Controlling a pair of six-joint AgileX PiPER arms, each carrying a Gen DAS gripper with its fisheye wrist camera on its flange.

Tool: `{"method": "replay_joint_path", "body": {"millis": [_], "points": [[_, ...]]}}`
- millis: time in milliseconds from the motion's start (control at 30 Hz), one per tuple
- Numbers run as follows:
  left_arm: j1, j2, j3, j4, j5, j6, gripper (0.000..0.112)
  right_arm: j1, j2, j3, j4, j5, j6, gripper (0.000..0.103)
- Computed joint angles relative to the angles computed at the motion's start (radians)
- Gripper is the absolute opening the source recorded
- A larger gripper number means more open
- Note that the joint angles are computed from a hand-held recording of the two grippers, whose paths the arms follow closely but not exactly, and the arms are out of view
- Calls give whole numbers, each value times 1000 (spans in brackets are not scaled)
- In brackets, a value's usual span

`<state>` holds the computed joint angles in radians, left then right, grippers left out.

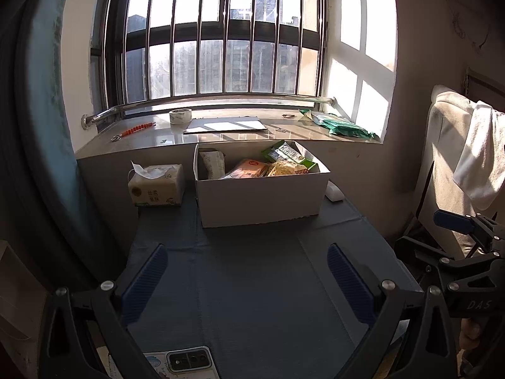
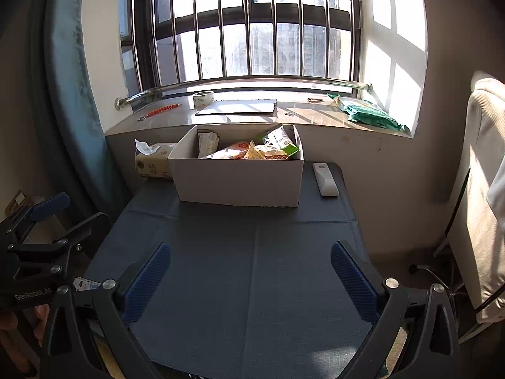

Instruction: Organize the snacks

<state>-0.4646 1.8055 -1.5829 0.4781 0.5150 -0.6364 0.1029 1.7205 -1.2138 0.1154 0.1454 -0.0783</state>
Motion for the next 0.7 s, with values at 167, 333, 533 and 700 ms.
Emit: {"method": "replay_joint_path", "body": {"millis": [167, 333, 533, 700], "points": [[0, -3, 4, -5, -6, 12, 103, 1, -1, 4, 1, -3, 1, 103], [-2, -4, 3, -1, -1, 9, 103, 1, 0, 1, 27, -1, -35, 103], [1, -3, 1, -6, -4, 21, 103, 0, 0, -2, 18, 3, -26, 103], [0, -5, 5, 0, -6, 17, 103, 1, 0, -5, 15, 4, -27, 103]]}}
